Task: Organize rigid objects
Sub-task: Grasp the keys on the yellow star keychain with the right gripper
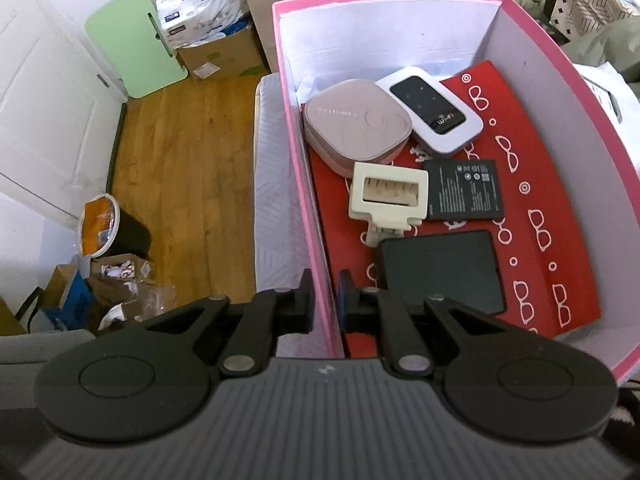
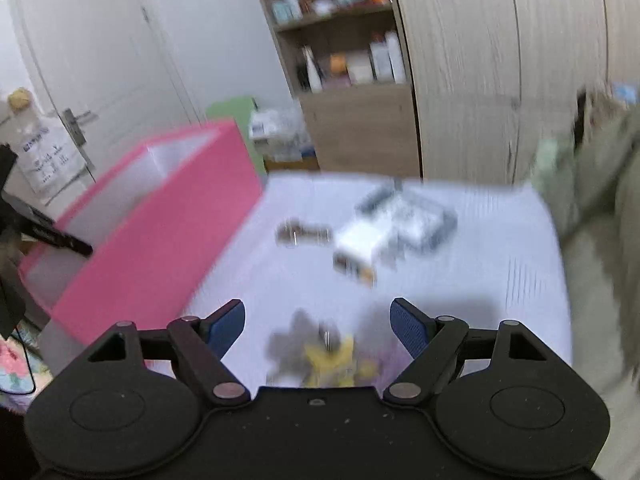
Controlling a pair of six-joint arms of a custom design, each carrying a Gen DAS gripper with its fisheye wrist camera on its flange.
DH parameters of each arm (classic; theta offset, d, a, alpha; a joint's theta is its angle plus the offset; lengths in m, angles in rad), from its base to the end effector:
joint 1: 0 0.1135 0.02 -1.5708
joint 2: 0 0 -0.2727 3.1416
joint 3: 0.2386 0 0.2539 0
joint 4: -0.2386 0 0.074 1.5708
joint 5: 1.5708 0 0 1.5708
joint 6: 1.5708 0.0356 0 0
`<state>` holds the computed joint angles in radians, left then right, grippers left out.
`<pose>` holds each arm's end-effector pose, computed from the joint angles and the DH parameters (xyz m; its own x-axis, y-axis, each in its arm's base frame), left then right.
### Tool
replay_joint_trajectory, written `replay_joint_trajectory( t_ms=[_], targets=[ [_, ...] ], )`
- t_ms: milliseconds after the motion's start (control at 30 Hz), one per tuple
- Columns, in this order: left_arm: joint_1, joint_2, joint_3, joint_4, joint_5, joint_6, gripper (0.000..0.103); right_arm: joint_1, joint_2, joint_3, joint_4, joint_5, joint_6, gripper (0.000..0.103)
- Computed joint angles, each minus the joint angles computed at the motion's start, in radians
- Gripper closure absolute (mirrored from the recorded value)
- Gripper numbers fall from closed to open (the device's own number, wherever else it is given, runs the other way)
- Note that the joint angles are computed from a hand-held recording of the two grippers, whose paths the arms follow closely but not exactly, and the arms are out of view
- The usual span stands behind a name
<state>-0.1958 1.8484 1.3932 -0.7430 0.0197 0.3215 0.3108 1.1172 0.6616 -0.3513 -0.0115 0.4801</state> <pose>0.3751 -0.0751 0.2191 -0.8031 0.4814 -0.3512 0.4799 0.8719 0.0976 0.2134 0.0690 0.2248 -0.7546 0.2427 -0.6097 0.0396 0.9442 0.3269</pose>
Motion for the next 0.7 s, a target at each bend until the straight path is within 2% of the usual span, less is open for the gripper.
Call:
replay_joint_trajectory(
  t_ms=[133,233,333,400,433,500,567,700],
  targets=[
    [-0.013,-0.023,-0.021,0.013,-0.037,-0.016,0.097,0.078,0.012,-0.025,-0.004,0.068,-0.025,0.021],
    [-0.018,-0.03,-0.03,0.017,-0.047,-0.022,0.097,0.142,0.04,-0.013,-0.001,0.137,-0.068,0.029],
    [-0.015,-0.027,-0.022,0.01,-0.044,-0.018,0.097,0.127,0.052,0.014,-0.011,0.125,-0.098,0.037],
    [-0.011,-0.015,-0.003,-0.011,-0.036,-0.017,0.097,0.102,0.084,0.033,0.0,0.102,-0.127,0.054],
    [-0.009,-0.011,0.007,-0.022,-0.031,-0.013,0.097,0.086,0.113,0.047,0.003,0.089,-0.14,0.058],
    [-0.004,-0.003,0.021,-0.037,-0.026,-0.004,0.097,0.053,0.176,0.083,-0.003,0.06,-0.159,0.081],
    [-0.002,0.003,0.031,-0.047,-0.02,0.002,0.097,0.017,0.23,0.116,-0.015,0.01,-0.18,0.083],
    [0.001,-0.003,0.032,-0.049,-0.012,0.008,0.098,-0.003,0.3,0.174,-0.044,-0.019,-0.206,0.093]
  ],
)
